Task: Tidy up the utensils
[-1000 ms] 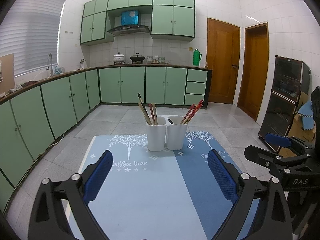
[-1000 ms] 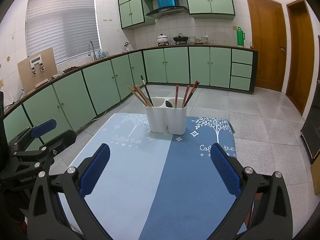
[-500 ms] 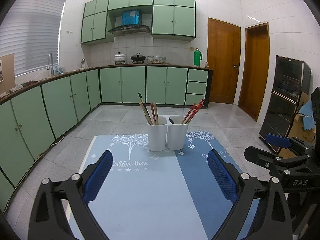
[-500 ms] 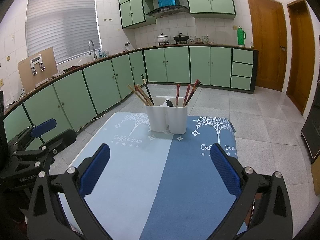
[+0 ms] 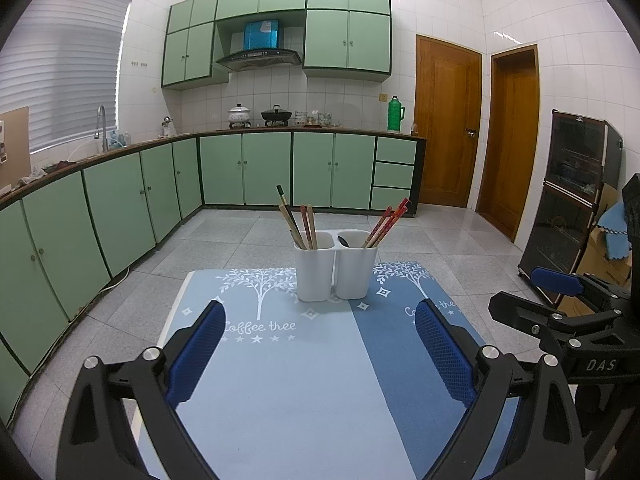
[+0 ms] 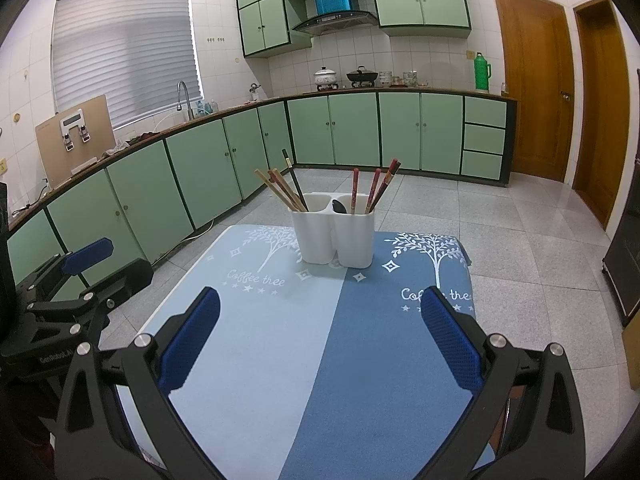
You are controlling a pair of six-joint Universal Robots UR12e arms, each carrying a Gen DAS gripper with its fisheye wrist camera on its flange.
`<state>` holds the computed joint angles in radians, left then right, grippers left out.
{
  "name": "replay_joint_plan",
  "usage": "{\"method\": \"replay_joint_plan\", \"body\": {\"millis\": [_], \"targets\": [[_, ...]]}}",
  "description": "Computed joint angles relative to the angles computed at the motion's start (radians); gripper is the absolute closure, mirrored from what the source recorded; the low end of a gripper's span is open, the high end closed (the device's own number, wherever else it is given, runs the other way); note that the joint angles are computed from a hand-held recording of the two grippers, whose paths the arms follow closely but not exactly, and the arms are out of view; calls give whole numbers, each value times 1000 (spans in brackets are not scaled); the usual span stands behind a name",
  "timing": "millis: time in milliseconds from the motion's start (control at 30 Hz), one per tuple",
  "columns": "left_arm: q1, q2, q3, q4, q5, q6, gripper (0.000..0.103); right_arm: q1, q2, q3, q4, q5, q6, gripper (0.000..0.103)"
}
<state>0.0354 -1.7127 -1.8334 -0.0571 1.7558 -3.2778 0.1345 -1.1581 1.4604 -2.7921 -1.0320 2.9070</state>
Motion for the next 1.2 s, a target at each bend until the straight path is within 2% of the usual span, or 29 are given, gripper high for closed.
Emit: {"method": "replay_joint_plan", "body": {"millis": [1200], "targets": [[5,-1,2,-11,-4,-6,9,-3,7,-6,7,-4,1,6]]}}
